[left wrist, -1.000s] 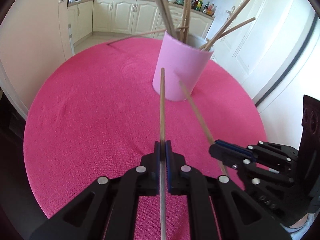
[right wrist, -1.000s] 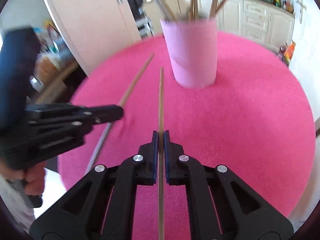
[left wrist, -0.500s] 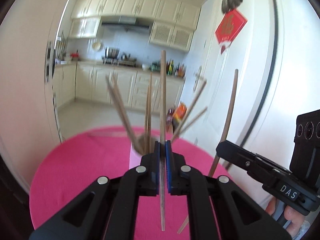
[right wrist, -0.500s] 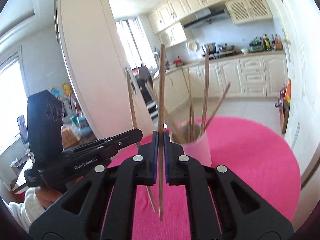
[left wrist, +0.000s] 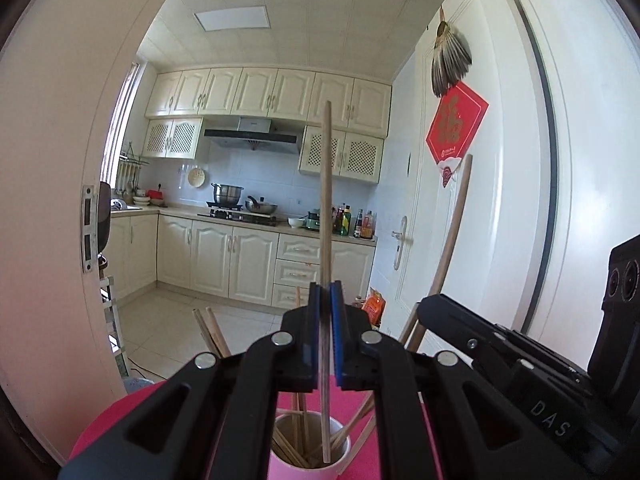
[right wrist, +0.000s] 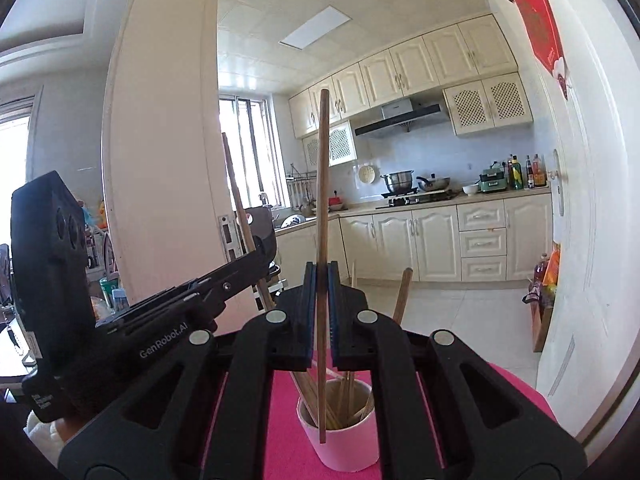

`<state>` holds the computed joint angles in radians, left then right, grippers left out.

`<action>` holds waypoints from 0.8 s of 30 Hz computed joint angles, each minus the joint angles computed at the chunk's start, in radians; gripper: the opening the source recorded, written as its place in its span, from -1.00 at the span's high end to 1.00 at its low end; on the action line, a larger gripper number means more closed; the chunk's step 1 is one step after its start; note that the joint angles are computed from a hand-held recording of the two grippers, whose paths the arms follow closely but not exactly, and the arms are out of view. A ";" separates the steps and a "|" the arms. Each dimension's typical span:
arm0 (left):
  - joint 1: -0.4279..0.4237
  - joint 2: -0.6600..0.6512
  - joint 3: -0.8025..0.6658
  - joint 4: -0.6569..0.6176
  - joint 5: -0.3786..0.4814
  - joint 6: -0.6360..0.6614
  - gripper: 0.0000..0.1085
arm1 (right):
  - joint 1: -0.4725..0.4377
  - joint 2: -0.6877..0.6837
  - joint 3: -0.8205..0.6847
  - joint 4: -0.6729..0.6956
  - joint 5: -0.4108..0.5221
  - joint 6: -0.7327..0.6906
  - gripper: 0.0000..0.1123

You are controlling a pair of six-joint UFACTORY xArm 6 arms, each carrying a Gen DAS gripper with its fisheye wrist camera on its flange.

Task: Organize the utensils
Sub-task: 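Lift both held chopsticks upright over the pink cup and lower them in, then open the left tool while the right tool opens, releasing both chopsticks into the cup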

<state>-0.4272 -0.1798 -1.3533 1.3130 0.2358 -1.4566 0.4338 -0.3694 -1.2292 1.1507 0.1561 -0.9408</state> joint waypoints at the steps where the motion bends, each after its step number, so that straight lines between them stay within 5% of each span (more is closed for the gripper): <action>1: 0.007 0.004 -0.002 -0.017 -0.004 0.022 0.89 | 0.011 0.008 -0.009 0.052 -0.031 -0.054 0.90; 5: 0.016 0.039 -0.011 -0.078 0.001 0.080 0.89 | 0.023 0.039 -0.033 0.175 -0.081 -0.178 0.90; 15: 0.053 0.042 0.070 -0.309 -0.021 0.260 0.87 | 0.034 0.045 0.015 0.008 -0.068 -0.012 0.89; 18: 0.056 0.032 0.078 -0.309 -0.015 0.245 0.52 | 0.037 0.038 0.031 -0.042 -0.071 0.029 0.89; 24: 0.047 0.001 0.091 -0.271 0.010 0.227 0.41 | 0.034 0.030 0.049 -0.119 -0.068 0.102 0.89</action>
<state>-0.3798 -0.1785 -1.2619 1.0425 0.2462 -1.2293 0.4680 -0.3392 -1.1800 1.0316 0.0878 -0.8388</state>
